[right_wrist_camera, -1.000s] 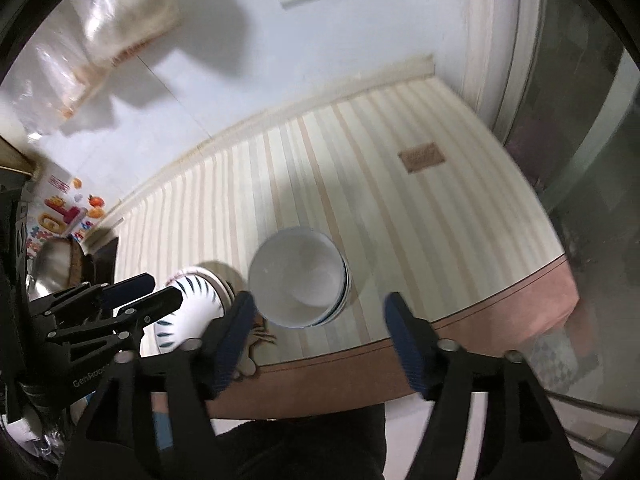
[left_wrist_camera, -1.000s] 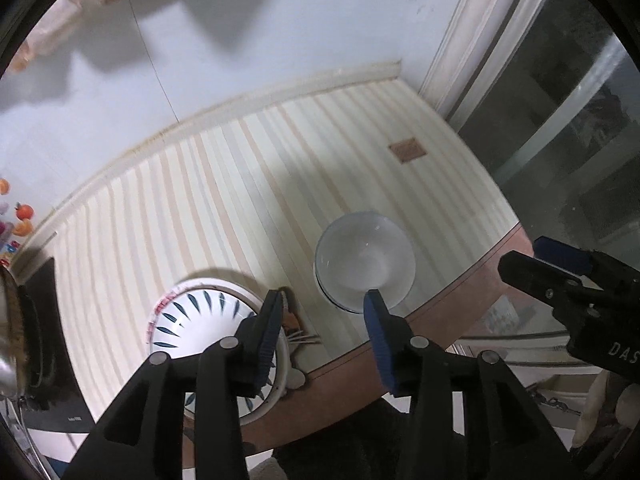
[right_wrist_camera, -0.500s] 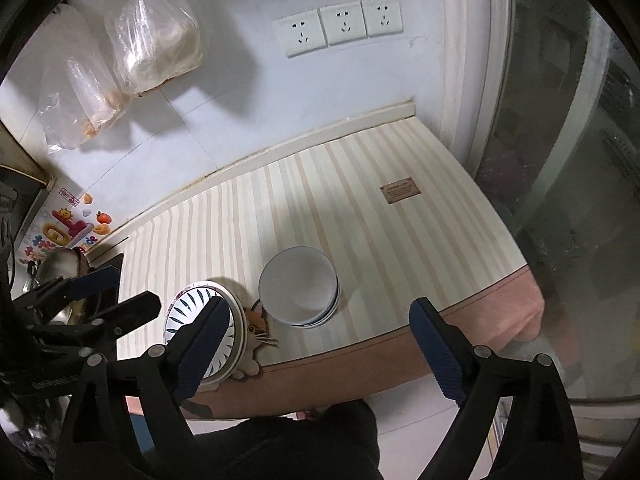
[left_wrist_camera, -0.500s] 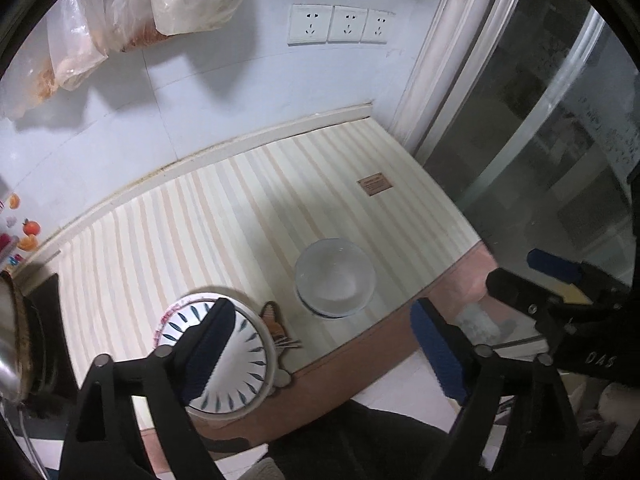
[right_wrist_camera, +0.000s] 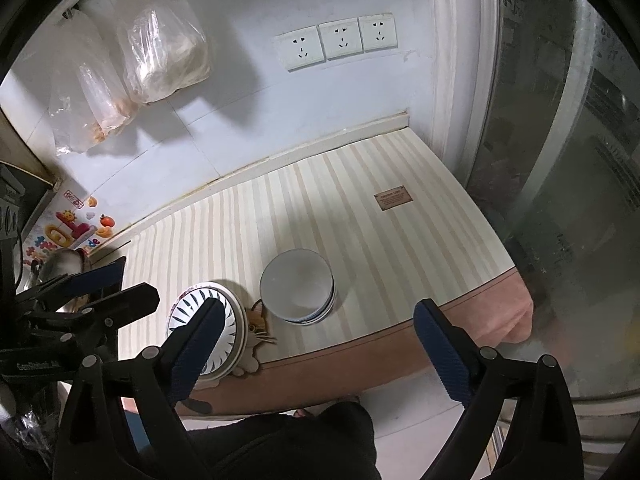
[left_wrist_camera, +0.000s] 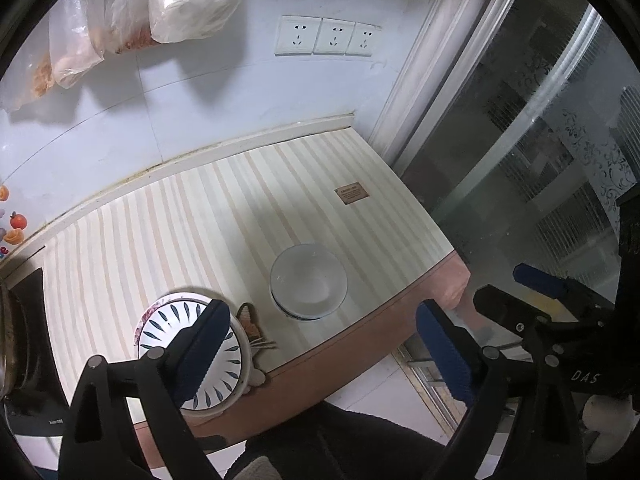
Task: Organize plates and bowls
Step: 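Grasp the nested bowl stack with the left gripper while the right gripper grasps it too, then lift the bowl stack with both grippers and carry it over the plate stack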
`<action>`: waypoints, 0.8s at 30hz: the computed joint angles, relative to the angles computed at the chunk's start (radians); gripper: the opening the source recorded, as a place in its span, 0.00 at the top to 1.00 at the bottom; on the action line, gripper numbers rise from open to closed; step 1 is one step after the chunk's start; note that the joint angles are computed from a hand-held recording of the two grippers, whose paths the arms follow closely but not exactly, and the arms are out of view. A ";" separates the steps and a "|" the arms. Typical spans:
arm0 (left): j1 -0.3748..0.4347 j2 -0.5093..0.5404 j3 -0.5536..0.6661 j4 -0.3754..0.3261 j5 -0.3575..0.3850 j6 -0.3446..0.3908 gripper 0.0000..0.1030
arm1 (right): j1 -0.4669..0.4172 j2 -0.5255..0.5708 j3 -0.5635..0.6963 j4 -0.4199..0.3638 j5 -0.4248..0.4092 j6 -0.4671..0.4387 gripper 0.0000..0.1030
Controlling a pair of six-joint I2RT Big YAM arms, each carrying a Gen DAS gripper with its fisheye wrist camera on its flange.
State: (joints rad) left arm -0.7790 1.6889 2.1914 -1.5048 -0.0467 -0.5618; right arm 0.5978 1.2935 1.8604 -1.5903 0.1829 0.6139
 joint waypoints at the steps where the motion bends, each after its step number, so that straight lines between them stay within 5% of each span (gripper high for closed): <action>1: 0.000 0.004 0.002 -0.002 0.000 -0.001 0.07 | -0.005 -0.001 -0.005 0.003 -0.005 -0.002 0.05; 10: 0.039 0.049 -0.044 0.034 0.072 -0.035 0.07 | -0.092 -0.019 -0.115 0.106 -0.112 -0.071 0.02; 20: 0.137 0.168 -0.137 0.141 0.279 -0.129 0.07 | -0.293 0.035 -0.441 0.400 -0.574 -0.092 0.02; 24: 0.169 0.242 -0.138 0.151 0.370 -0.160 0.08 | -0.333 0.119 -0.518 0.497 -0.692 -0.078 0.02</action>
State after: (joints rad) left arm -0.6103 1.9308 2.0531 -1.3538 0.3231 -0.7219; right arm 0.2650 1.4124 1.3428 -1.0936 -0.5089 0.5360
